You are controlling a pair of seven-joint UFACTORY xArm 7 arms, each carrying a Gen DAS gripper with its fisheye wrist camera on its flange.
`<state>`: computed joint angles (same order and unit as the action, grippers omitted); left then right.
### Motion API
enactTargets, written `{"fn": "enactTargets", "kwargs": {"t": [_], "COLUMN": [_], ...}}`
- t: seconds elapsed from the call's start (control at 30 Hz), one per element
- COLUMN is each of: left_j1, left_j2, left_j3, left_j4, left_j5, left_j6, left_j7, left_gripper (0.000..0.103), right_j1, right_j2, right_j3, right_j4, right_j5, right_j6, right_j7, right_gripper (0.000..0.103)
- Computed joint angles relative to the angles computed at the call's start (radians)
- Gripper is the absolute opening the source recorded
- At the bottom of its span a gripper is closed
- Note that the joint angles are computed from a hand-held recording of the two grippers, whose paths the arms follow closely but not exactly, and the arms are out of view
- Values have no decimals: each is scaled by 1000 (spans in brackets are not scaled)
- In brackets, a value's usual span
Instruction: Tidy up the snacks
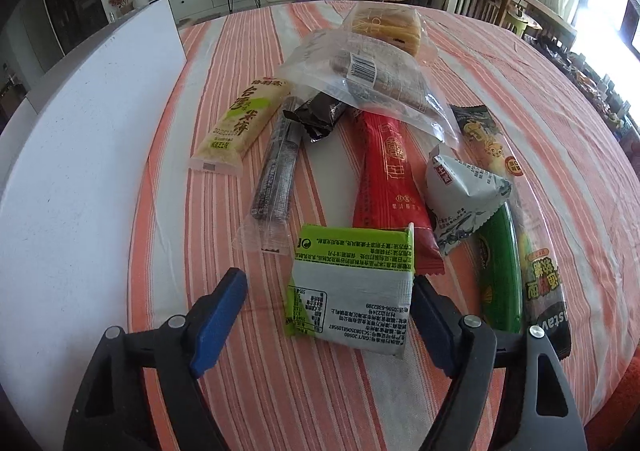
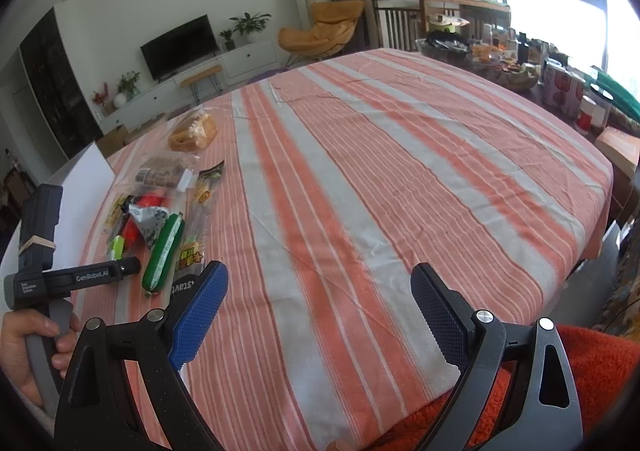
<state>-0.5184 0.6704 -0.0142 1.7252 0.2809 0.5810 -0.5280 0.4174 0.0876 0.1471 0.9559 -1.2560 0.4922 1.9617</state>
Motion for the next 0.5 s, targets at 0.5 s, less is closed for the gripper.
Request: {"fn": "enactTargets", "kwargs": {"t": [0.5], "left_j1": [3], "left_j2": [-278], "left_j3": [-78], "left_j4": [-419], "left_j5": [24], "left_j6": [-123], "left_j7": [67], "left_gripper": [49], "right_j1": [5], "right_j2": [9], "right_j3": [-7], "right_j4": [6], "right_j5": [31], "right_j6": [-12], "right_j7": [-29], "right_gripper": [95]}}
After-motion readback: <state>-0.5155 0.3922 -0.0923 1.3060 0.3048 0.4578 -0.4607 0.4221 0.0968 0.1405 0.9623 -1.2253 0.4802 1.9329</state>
